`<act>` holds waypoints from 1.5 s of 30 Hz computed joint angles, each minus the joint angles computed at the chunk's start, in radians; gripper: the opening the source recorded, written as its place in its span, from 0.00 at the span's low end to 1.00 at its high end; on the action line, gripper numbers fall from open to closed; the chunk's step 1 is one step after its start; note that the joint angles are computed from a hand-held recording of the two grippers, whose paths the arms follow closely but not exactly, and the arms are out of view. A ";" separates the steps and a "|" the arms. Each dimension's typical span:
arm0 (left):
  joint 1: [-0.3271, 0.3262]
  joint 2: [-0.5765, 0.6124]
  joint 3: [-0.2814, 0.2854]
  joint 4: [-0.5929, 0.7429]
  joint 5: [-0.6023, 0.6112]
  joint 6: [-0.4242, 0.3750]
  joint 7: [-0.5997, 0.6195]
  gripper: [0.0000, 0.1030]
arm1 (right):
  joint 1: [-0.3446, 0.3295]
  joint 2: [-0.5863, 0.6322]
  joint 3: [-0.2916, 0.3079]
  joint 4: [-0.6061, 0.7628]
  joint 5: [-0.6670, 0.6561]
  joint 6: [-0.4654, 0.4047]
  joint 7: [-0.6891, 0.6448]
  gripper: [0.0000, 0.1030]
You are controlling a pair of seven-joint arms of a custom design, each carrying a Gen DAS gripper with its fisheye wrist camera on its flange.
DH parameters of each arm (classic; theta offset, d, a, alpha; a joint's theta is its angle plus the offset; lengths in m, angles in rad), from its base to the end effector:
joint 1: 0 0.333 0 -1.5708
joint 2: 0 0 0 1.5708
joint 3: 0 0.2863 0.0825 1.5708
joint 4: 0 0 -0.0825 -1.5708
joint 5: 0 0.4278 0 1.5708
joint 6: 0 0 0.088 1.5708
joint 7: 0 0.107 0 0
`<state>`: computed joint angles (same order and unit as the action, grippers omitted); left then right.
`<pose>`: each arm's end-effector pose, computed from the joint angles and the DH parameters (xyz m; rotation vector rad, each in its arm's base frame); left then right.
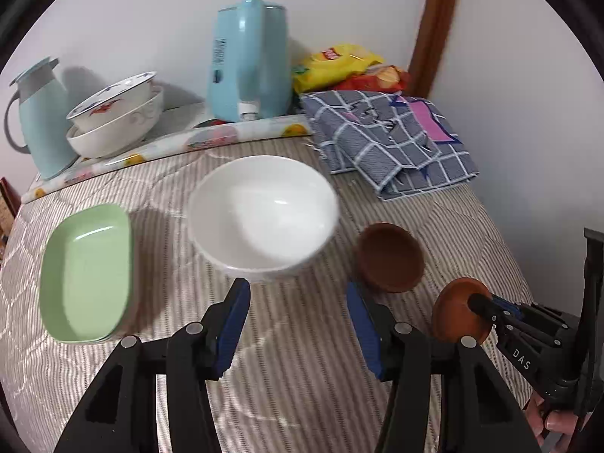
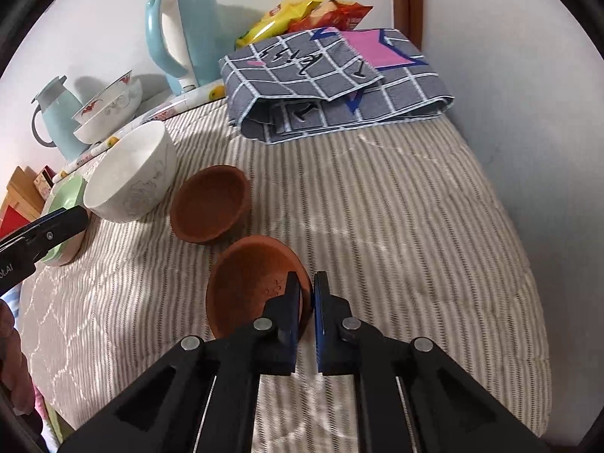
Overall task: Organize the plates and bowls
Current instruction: 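Reach the right tool to a small brown bowl and grasp its rim, then grasp the second small brown bowl with the left tool while the right tool lifts its bowl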
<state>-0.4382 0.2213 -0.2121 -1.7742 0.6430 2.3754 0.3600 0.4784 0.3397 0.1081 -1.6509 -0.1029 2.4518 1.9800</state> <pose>0.5570 -0.4055 0.4312 -2.0474 1.6888 -0.6048 0.6070 0.3942 0.4210 -2.1132 1.6814 -0.2451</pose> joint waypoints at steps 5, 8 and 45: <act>-0.020 0.072 -0.001 0.078 -0.013 -0.013 0.029 0.50 | -0.019 -0.039 -0.006 -0.056 0.011 0.021 0.001 0.07; -0.037 0.116 0.007 0.128 -0.024 -0.024 0.046 0.50 | -0.034 -0.055 -0.008 -0.079 0.019 0.031 -0.003 0.07; -0.129 0.395 0.100 0.449 -0.124 -0.135 0.053 0.12 | -0.100 0.006 0.001 -0.034 0.187 0.017 -0.175 0.16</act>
